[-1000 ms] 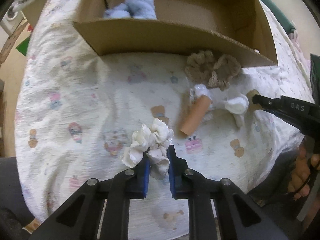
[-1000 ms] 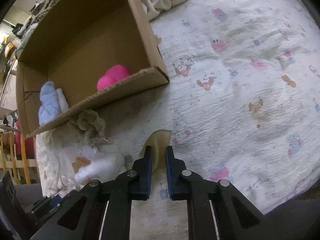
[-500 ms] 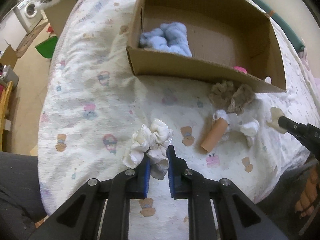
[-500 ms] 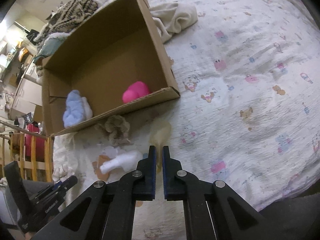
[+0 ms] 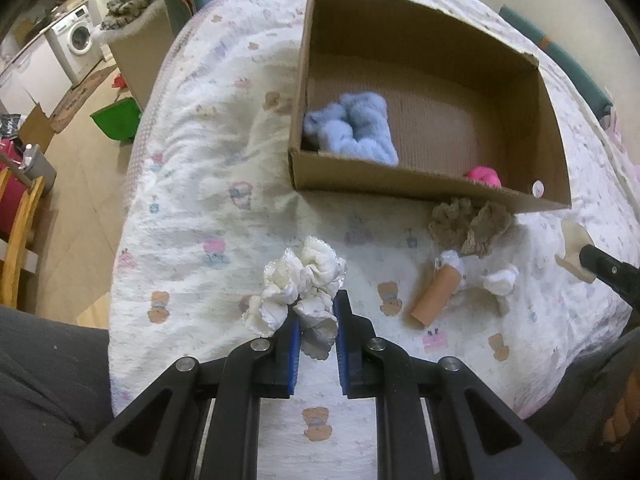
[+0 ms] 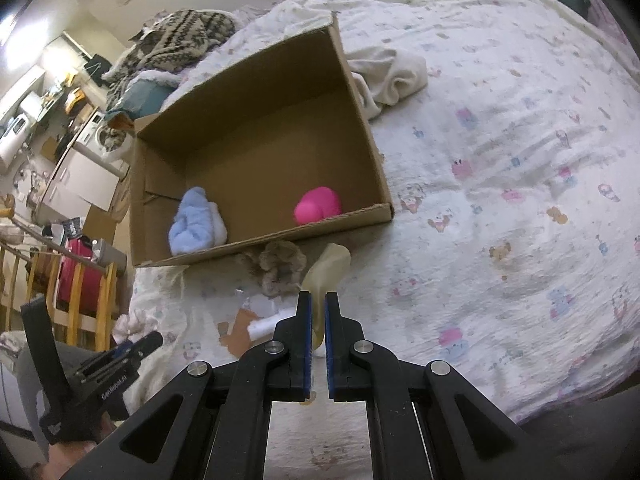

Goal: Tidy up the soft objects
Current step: 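Grasp the beige triangular piece with the right tool while the left tool lifts the white scrunchie, then lower both held items into the box and open both tools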

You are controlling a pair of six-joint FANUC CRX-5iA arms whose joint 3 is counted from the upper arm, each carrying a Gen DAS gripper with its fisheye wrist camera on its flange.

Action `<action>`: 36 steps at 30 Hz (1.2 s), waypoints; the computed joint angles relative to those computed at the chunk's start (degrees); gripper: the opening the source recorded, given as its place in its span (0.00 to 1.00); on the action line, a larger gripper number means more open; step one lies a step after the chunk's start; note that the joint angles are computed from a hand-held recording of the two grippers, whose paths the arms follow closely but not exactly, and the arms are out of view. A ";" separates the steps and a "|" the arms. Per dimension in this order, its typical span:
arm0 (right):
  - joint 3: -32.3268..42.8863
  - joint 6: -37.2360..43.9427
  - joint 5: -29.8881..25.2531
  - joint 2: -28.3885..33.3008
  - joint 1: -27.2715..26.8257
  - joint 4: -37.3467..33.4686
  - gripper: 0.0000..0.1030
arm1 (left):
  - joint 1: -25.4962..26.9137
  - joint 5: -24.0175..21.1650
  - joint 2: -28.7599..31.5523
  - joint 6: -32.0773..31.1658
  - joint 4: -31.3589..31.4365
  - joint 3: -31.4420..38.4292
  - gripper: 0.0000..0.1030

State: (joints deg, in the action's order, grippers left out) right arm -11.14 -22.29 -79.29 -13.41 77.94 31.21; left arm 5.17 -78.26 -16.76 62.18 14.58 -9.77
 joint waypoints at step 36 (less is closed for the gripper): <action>7.19 18.62 6.59 5.42 -13.50 4.48 0.07 | -11.43 8.55 15.16 3.88 -0.61 20.61 0.13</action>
